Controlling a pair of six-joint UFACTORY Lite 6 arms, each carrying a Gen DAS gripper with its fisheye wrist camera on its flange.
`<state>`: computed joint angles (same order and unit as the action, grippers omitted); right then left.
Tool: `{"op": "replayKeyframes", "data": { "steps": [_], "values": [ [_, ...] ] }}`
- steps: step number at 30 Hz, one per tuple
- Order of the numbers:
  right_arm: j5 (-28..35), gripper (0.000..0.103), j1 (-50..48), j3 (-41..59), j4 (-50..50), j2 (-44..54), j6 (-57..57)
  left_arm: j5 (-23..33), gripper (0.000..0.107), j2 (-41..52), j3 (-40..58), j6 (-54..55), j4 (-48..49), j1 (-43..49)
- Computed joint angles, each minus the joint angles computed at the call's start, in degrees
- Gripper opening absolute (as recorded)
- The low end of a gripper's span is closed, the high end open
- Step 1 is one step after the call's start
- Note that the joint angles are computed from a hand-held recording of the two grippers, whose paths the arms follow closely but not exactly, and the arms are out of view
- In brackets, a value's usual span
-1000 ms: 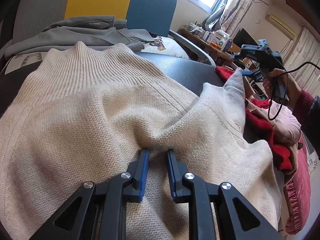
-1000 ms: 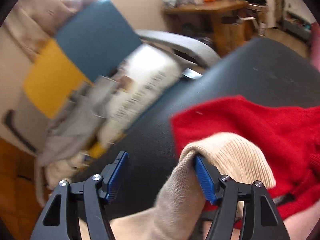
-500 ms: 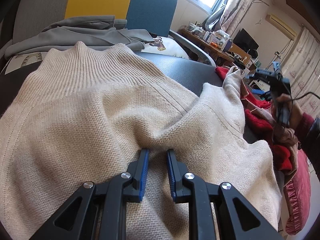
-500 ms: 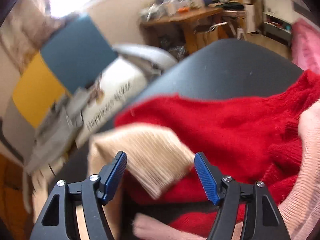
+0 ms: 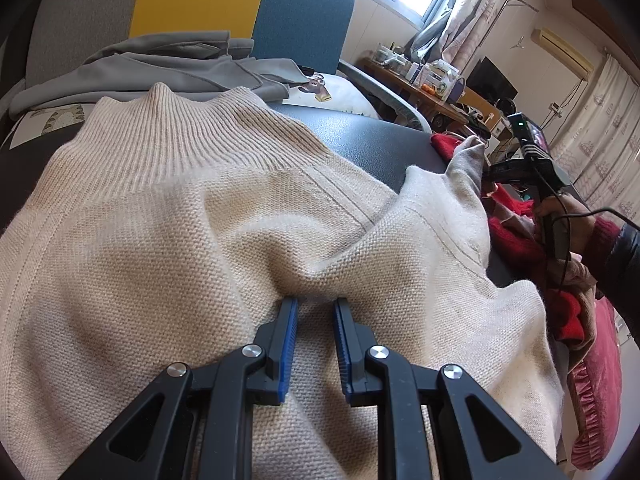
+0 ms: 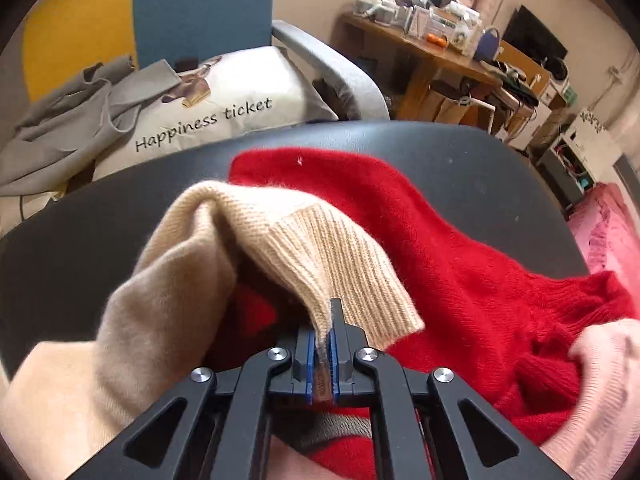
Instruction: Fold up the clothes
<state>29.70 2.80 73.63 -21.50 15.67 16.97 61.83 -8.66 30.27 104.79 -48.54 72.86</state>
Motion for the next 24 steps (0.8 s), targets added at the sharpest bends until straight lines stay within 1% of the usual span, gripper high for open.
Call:
{"op": "replayKeyframes", "data": {
  "steps": [2,6,8,11,15,18,21,24],
  "values": [
    [2.24,0.006,0.08,0.45,1.12,-2.59,-4.01,0.18,0.017,0.36,0.20,-0.03,0.03,0.09],
    [11.55,0.006,-1.78,1.33,5.35,-12.18,-17.11,0.45,0.017,1.24,0.78,-0.02,0.01,0.13],
    [17.51,0.006,-3.49,3.17,7.10,-16.64,-23.57,0.57,0.017,1.52,0.96,-0.05,0.01,0.13],
    [26.41,0.006,-4.62,7.05,5.40,-22.36,-31.04,0.71,0.017,1.83,1.16,-0.11,0.02,0.14],
    [35.85,0.006,-6.37,13.92,3.53,-26.43,-39.87,0.91,0.017,2.25,1.43,-0.18,0.04,0.15],
    [45.10,0.006,-11.09,22.71,7.97,-26.68,-47.12,1.20,0.017,2.58,1.65,-0.34,0.10,0.19],
    [49.96,0.006,-20.44,31.82,17.62,-21.66,-50.72,1.48,0.017,2.58,1.53,-0.40,0.17,0.33],
    [56.81,0.006,-28.91,43.22,26.12,-14.74,-51.93,1.68,0.017,2.27,1.25,-0.53,0.21,0.28]
  ]
}}
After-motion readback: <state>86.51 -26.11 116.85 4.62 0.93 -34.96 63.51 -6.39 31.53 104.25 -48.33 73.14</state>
